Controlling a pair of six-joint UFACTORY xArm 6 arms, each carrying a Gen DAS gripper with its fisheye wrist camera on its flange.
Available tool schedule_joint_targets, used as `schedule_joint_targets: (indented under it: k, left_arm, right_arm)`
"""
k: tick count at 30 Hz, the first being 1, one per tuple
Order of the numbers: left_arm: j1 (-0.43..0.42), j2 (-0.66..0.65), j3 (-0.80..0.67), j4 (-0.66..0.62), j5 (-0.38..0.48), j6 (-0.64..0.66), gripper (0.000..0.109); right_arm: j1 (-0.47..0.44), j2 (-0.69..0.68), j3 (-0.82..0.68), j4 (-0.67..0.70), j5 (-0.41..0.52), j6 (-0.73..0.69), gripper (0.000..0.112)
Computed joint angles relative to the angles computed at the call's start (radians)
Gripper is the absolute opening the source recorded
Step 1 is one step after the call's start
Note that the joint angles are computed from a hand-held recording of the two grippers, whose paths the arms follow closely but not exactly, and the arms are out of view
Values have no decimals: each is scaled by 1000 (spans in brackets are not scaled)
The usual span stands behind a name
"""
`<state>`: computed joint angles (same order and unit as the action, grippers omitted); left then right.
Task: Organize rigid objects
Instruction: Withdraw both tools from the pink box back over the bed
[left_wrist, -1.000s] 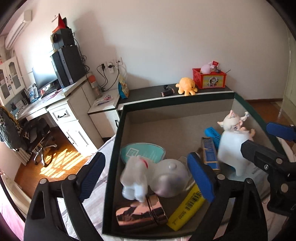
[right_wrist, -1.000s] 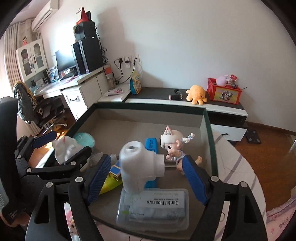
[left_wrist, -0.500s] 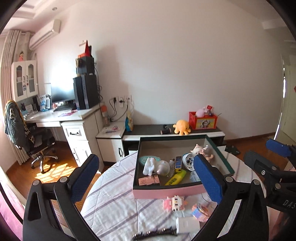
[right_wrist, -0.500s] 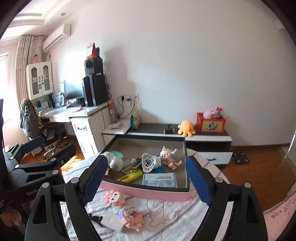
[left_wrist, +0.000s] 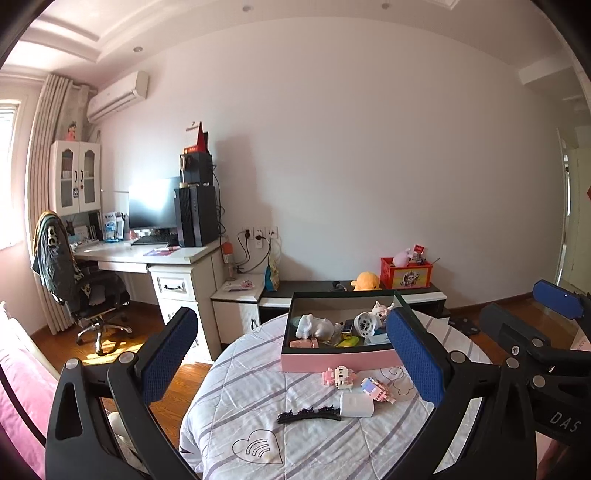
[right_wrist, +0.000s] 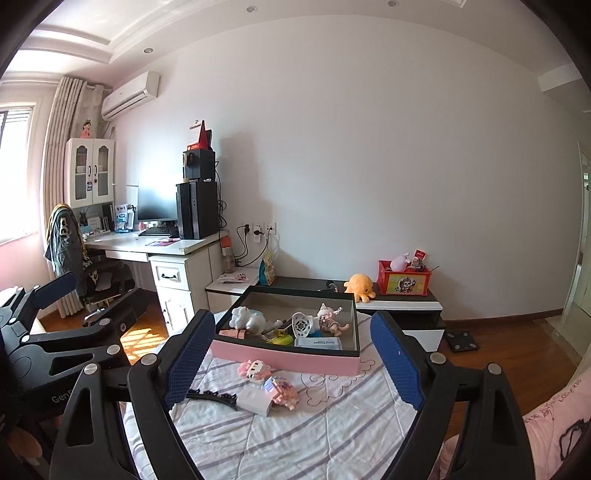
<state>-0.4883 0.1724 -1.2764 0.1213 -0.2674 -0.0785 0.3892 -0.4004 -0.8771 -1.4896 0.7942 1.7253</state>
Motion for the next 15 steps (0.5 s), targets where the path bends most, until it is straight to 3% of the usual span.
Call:
schedule_joint_targets:
  k: [4, 7, 11, 15]
  left_arm:
    - [-6, -67, 82, -25, -47, 28, 103]
    - [9, -101, 115, 54, -63, -44, 103]
    - [-15, -130, 151, -29, -87, 43, 103]
    - [-18, -148, 170, -32, -97, 47, 103]
  right_arm:
    - [68, -45, 25, -3, 79, 7, 88]
    - [104, -79, 49, -1, 124, 13, 88]
    - [144, -106, 64, -1, 175, 16, 88]
    - [162, -118, 70, -3, 197, 17, 88]
